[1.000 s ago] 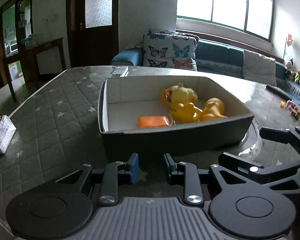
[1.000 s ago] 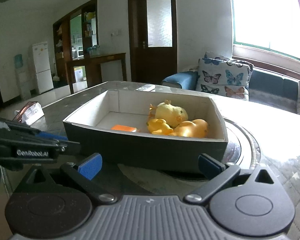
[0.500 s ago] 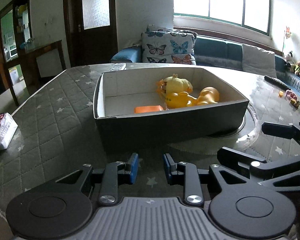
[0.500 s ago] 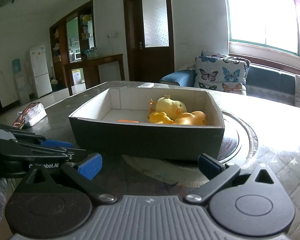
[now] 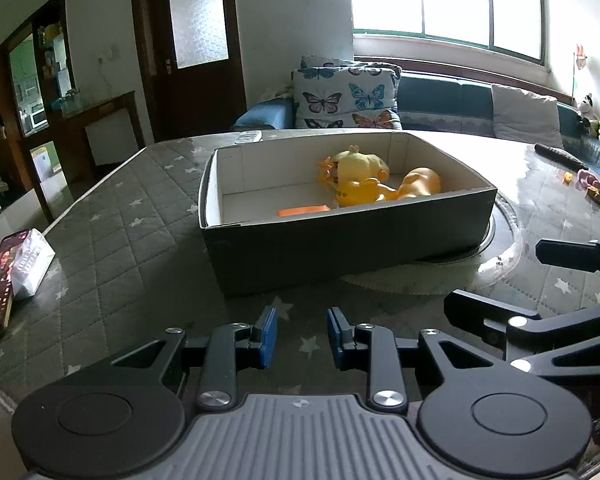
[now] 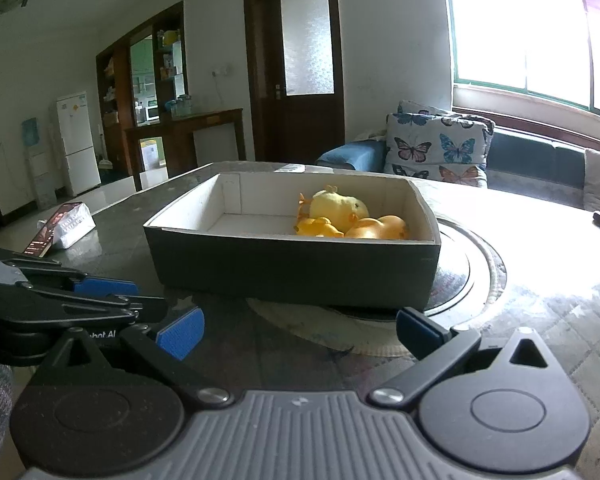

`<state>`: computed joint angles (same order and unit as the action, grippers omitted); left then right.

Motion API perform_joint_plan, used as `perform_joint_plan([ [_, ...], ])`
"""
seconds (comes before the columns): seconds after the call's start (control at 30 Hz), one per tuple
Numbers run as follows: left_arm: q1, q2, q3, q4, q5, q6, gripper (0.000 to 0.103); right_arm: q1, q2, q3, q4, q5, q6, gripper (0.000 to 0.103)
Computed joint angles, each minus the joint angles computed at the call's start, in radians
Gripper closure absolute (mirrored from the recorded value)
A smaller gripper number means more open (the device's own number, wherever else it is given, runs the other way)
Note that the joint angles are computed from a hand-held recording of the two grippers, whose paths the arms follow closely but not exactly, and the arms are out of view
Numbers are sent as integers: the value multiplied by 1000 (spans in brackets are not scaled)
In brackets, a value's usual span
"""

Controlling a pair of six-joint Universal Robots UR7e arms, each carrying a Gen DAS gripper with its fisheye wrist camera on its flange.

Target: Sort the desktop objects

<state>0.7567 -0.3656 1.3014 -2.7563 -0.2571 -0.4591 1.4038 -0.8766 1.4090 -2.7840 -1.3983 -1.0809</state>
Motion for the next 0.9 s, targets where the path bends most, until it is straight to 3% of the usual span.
perform_joint_plan([
  [0.37, -1, 1, -15, 75, 16, -68, 73, 8, -7, 5, -3, -22, -14, 0],
  [0.9, 16, 12, -67, 120, 27, -63, 73, 28, 33, -61, 31, -72, -2, 0],
])
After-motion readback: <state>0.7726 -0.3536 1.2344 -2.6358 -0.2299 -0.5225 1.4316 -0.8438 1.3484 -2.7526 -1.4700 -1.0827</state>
